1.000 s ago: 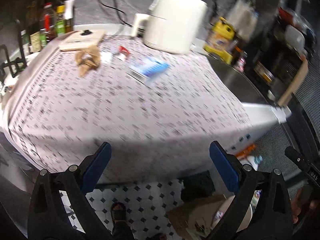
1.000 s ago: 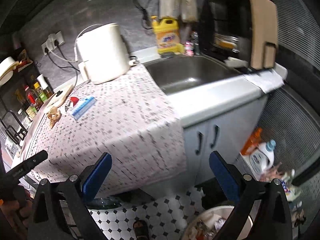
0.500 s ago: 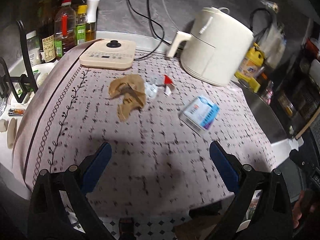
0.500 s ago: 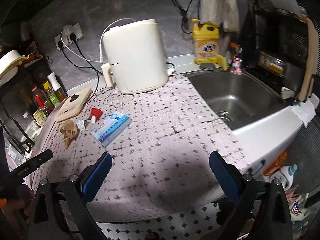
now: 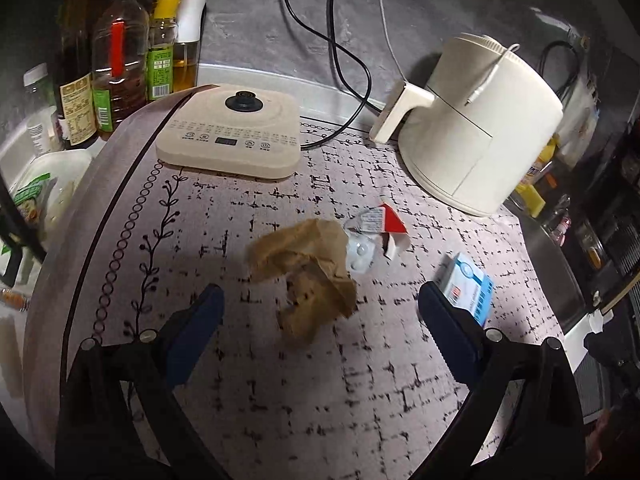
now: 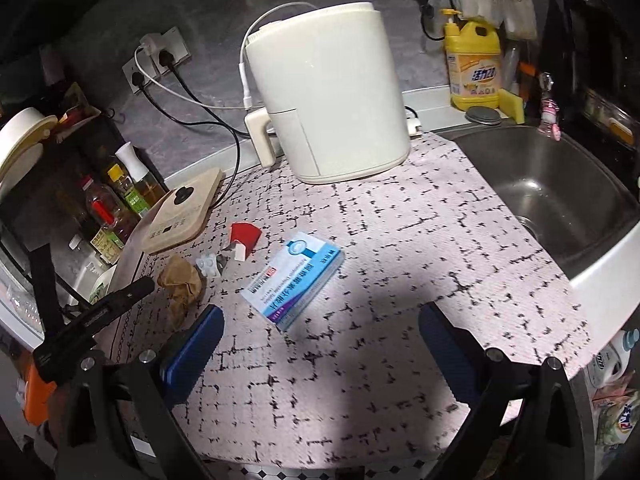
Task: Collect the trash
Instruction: 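Grasp the tan paper bag with the left tool, then grasp the red paper scrap with the right tool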
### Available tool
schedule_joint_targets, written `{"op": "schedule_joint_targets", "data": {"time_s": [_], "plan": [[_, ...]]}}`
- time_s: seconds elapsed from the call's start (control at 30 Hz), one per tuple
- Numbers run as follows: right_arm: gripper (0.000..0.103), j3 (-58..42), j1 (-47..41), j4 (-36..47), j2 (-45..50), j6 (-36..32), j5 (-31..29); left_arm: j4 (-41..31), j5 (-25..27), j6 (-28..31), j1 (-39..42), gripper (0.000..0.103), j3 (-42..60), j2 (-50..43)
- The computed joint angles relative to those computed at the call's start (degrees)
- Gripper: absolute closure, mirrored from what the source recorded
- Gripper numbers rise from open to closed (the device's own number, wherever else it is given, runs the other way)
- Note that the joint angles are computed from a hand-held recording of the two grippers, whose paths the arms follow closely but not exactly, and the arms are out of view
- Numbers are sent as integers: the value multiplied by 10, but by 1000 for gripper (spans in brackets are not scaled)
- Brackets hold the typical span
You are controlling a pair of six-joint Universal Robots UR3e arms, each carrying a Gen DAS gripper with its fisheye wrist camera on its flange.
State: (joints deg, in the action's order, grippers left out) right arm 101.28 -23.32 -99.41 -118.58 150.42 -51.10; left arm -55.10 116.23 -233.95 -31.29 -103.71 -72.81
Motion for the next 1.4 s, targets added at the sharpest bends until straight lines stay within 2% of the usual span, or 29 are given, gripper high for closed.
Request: {"op": "schedule_joint_targets", "data": {"time_s": [0.13,0.2,0.23,0.27,0.3,0.37,0.47,0.5,0.87,1.17,1.23,1.27,1.3,1.4], "plan": [[8,-5,78,-80,51,66,-33,48,-46,64,58,8,-36,1],[11,-20,119,-109,89,98,-50,62,-81,93,88,18,-49,0],[11,-28,138,-120,107,111,-57,70,-104,105,105,27,-58,3],[13,-36,150,-127,122,117,-62,78,-129,118,124,41,-69,10],[15,-45,170,-140,141,127,-71,79,-145,126,137,49,-75,15],[19,-69,207,-160,179,143,-87,70,-165,138,158,75,-84,29],[31,-102,252,-179,230,163,-106,61,-164,143,175,82,-98,59],[34,-121,269,-181,253,171,-112,61,-167,145,180,83,-104,70],[36,-290,377,-206,442,249,-167,-11,-210,205,283,83,-134,190],[38,-452,424,-171,579,300,-229,-47,-237,230,333,83,-151,252],[41,-479,429,-155,599,306,-241,-57,-242,233,343,83,-151,264],[47,-485,429,-151,605,309,-243,-61,-243,233,344,83,-150,267],[58,-489,429,-147,610,312,-242,-66,-245,235,347,83,-149,271],[77,-494,427,-140,616,307,-232,-78,-239,238,346,83,-146,279]]}}
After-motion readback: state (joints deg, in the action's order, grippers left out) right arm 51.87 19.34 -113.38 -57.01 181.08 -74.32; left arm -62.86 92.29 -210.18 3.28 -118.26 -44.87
